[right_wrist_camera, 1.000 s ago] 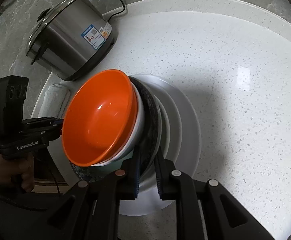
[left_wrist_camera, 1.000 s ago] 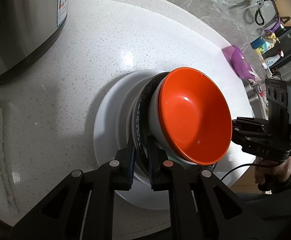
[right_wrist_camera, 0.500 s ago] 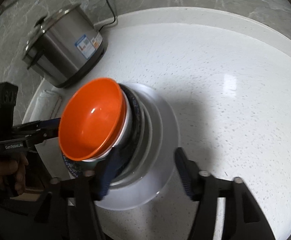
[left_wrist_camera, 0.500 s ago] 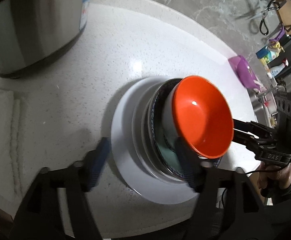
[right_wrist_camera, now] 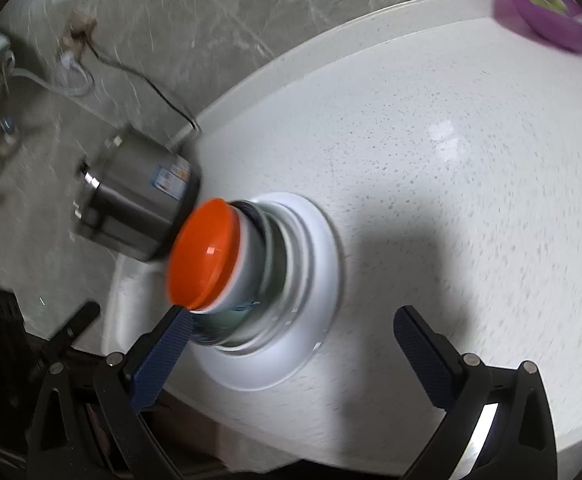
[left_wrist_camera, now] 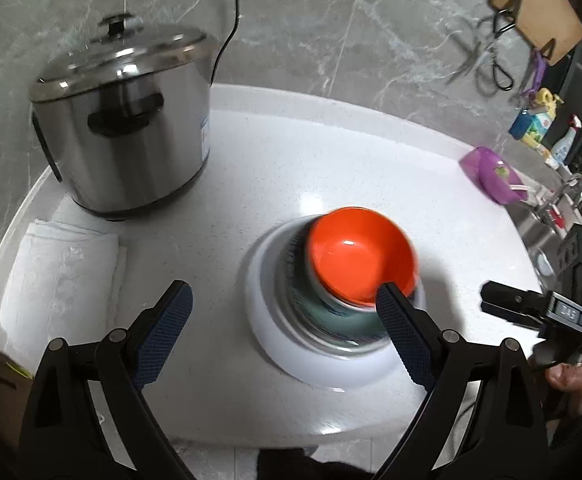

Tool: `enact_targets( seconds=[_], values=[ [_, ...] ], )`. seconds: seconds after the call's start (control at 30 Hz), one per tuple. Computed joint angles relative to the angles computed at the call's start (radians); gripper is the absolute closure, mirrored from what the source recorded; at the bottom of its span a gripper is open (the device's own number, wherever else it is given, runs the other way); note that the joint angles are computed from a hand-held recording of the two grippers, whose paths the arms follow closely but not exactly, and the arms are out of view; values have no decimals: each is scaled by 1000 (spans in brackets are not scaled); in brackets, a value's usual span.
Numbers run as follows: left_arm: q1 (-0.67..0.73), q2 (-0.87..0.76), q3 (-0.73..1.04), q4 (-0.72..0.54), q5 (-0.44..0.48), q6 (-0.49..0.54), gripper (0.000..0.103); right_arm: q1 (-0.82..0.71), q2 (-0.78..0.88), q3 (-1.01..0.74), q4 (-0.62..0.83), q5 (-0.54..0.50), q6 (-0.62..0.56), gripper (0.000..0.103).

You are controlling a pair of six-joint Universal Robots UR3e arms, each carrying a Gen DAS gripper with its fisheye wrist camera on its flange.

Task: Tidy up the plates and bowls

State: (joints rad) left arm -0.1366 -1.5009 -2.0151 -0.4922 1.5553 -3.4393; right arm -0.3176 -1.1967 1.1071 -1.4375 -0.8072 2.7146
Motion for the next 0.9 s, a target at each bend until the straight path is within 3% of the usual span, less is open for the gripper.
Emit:
enact_targets(
  seconds=[0.17, 0.23, 0.27, 0.3, 0.47, 0.53, 0.77, 0.9],
  values=[
    [-140, 45, 58, -180, 122, -162, 10, -20, -90, 20, 9, 18, 2, 0],
    [-122, 76, 30, -178, 30, -162, 10, -29, -145, 39, -31, 6, 24, 0],
    [-69, 107, 11, -191, -78, -130, 10, -28, -166, 45, -52, -3, 42, 0],
    [-52, 108, 11, -197, -120, -114, 10, -22, -185, 49, -77, -22, 67, 0],
    [-63, 7, 148, -321, -30, 102, 10, 95, -201, -8, -191, -250, 250, 0],
    [-12, 4, 157, -352, -53, 156, 10, 144, -189, -57, -198, -316, 333, 0],
    [107, -61, 327, -514, -104, 388, 10, 348, -34, -445, -38, -524, 545, 0],
    [136, -63, 399, -565, -156, 436, 10, 405, 67, -686, 99, -574, 619, 0]
  ],
)
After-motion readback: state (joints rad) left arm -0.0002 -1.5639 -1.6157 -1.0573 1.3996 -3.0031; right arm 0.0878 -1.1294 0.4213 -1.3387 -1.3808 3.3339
